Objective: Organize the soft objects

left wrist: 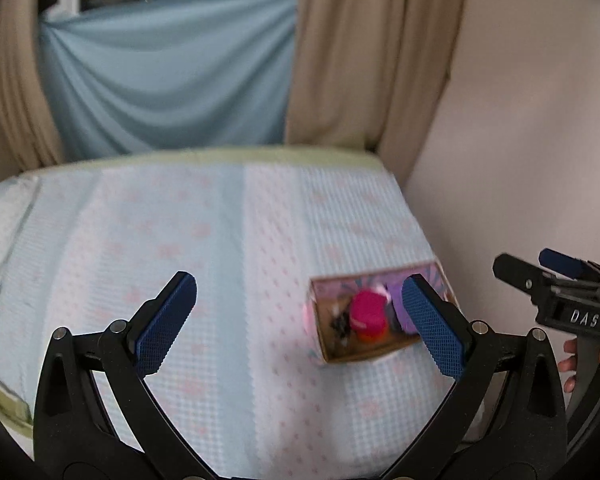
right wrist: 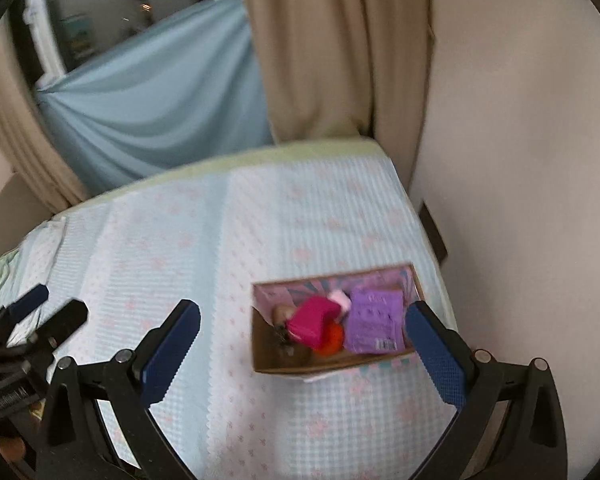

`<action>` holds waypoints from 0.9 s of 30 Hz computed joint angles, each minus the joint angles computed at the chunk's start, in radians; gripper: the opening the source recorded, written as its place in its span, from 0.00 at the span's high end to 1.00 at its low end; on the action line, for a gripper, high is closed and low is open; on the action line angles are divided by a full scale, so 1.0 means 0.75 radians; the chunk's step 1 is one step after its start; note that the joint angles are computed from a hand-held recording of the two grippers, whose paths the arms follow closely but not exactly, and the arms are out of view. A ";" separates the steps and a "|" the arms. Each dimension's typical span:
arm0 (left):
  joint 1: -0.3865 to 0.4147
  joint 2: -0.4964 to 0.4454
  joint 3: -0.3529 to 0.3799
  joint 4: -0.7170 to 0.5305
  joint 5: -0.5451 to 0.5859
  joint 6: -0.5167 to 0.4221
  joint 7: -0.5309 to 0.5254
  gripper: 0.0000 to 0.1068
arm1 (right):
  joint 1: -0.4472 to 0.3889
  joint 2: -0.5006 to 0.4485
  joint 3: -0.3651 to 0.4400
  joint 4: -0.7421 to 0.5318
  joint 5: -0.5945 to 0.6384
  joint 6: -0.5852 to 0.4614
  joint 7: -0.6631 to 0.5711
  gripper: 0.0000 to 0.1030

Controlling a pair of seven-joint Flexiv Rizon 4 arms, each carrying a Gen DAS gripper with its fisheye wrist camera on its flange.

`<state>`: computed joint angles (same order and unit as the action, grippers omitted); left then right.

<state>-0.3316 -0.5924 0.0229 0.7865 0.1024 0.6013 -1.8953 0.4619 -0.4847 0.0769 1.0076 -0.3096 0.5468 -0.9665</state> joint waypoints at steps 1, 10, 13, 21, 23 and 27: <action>-0.002 0.032 0.012 0.029 0.015 0.025 -0.008 0.04 | 0.013 0.013 -0.003 0.011 -0.022 0.024 0.000 0.01; -0.005 0.286 0.052 0.302 0.182 0.227 -0.142 0.04 | 0.083 0.139 -0.014 0.199 -0.210 0.251 0.101 0.01; -0.004 0.323 0.046 0.343 0.228 0.246 -0.168 0.04 | 0.090 0.177 -0.014 0.266 -0.277 0.286 0.154 0.01; 0.001 0.338 0.017 0.355 0.287 0.248 -0.175 0.04 | 0.082 0.211 -0.003 0.312 -0.352 0.294 0.207 0.01; 0.002 0.335 0.012 0.352 0.285 0.246 -0.163 0.04 | 0.080 0.215 -0.002 0.315 -0.366 0.290 0.216 0.01; 0.000 0.336 0.007 0.358 0.281 0.250 -0.147 0.04 | 0.077 0.219 0.000 0.318 -0.385 0.287 0.227 0.01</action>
<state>-0.3319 -0.3405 0.0279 1.0550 0.3134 0.7886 -2.0059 0.5198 -0.3206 0.0770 1.2458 -0.5982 0.7618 -0.7960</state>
